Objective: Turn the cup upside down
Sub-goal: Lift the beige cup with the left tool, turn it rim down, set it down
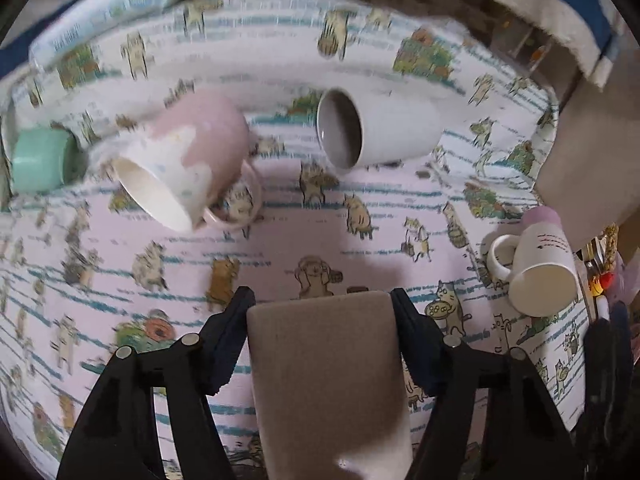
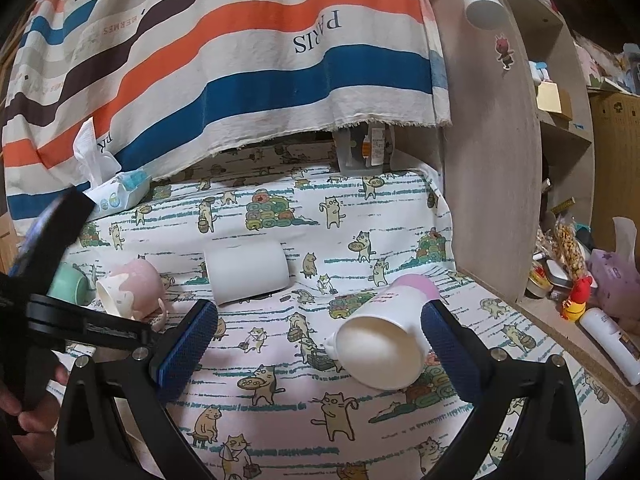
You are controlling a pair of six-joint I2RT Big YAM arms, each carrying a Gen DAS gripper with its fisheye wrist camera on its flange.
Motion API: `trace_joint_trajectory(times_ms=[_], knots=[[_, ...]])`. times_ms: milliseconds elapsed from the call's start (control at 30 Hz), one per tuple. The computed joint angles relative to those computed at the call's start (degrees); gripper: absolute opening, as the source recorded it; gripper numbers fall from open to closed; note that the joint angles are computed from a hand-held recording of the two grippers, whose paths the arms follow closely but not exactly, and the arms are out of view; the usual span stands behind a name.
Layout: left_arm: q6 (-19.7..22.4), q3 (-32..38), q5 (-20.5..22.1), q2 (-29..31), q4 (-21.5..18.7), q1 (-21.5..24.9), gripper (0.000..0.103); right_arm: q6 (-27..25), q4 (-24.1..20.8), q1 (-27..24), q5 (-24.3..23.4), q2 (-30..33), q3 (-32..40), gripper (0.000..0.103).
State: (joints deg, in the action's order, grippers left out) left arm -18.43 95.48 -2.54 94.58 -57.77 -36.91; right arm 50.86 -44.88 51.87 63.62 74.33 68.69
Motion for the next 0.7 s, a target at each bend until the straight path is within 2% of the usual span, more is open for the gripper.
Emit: trace_joint_trajectory(times_ms=[67, 200, 333, 533, 667, 700], knots=[[0.3, -0.7, 0.2, -1.1, 0.4, 0.2, 0.067, 0.6, -0.2, -0.1, -0.2, -0.1, 0.0, 0.102], [2.4, -4.2, -4.2, -4.8, 4.4, -0.9, 0.067, 1.8, -0.6, -0.3, -0.3, -0.3, -0.2, 0.102], [5.3, -7.4, -6.4, -7.8, 7.7, -1.9, 0.067, 3.2, -1.6, -0.6, -0.6, -0.4, -0.3, 0.102], [8.7, -13.5, -13.4, -11.8, 15.6, -3.9, 0.067, 4.6, -1.9, -1.2, -1.7, -1.0, -0.8, 0.102], [10.3, -16.6, -14.8, -13.6, 20.5, -4.0, 0.065, 5.5, -2.0, -1.5, -2.1, -1.4, -1.1, 0.102], [10.7, -17.7, -15.4, -14.2, 22.3, -4.1, 0.061, 5.6, -2.0, -1.6, -2.4, -1.4, -1.1, 0.102]])
